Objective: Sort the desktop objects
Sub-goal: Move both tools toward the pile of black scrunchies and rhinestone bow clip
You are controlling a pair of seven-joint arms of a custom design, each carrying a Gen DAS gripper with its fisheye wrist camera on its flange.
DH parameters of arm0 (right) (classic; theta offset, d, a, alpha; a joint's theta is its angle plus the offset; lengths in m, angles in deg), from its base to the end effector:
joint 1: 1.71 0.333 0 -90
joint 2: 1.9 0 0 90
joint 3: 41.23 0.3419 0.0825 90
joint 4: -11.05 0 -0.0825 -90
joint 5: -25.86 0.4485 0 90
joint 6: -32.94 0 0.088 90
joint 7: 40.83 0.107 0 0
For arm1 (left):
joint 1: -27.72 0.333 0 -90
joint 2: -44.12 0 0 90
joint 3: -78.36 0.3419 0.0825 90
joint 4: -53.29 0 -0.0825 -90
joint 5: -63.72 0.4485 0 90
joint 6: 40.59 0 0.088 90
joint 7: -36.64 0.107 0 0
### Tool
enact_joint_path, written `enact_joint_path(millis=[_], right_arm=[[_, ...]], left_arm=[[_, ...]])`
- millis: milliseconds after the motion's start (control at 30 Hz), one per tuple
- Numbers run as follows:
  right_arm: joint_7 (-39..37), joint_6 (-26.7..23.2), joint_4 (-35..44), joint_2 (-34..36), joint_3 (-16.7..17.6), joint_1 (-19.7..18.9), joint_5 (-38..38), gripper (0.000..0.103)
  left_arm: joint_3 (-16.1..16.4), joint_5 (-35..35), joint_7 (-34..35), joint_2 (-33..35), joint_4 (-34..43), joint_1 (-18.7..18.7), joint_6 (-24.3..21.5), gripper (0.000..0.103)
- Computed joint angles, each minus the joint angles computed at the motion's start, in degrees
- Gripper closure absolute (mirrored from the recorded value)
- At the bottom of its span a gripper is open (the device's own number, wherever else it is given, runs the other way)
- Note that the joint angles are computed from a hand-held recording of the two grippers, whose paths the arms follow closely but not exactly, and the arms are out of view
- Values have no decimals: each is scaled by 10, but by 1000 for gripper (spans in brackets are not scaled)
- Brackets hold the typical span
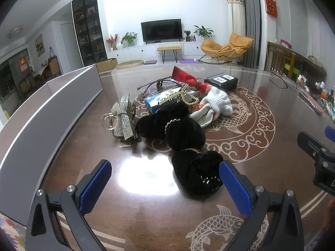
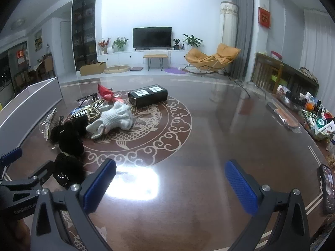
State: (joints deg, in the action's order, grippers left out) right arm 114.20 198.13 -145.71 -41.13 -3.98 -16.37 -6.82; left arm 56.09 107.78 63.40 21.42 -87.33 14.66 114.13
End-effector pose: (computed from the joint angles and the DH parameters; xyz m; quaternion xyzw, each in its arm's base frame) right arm 0.3963 0.1908 0.4334 -0.5683 0.6937 -0.3574 0.2608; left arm 0.4014 -0.3236 0.4829 -0.5964 0.6890 -0.2789 0.3030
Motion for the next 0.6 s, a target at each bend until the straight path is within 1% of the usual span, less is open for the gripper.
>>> enact_joint_path(millis=[133,233,500,567,600], right_arm=[[-10,25,-2,8,-1,-2,-3,0],[-13,50,-5,1,17,-18,-2,0],[-40,122,-19,-27,63,-63,32,0],[-43,145,-23,-35,85,-85,41,0],[-51,152,-24,-29,86,-86,46,0]], left_arm=[[5,-8,4,3,-2,-2,-1,0],[6,-10,2,2,-3,-1,1,0],[5,-12,5,1,-1,0,-1,0],[4,-12,6,1,-1,-1,-3,0],[5,-13,9,3,-1,-2,-5,0]])
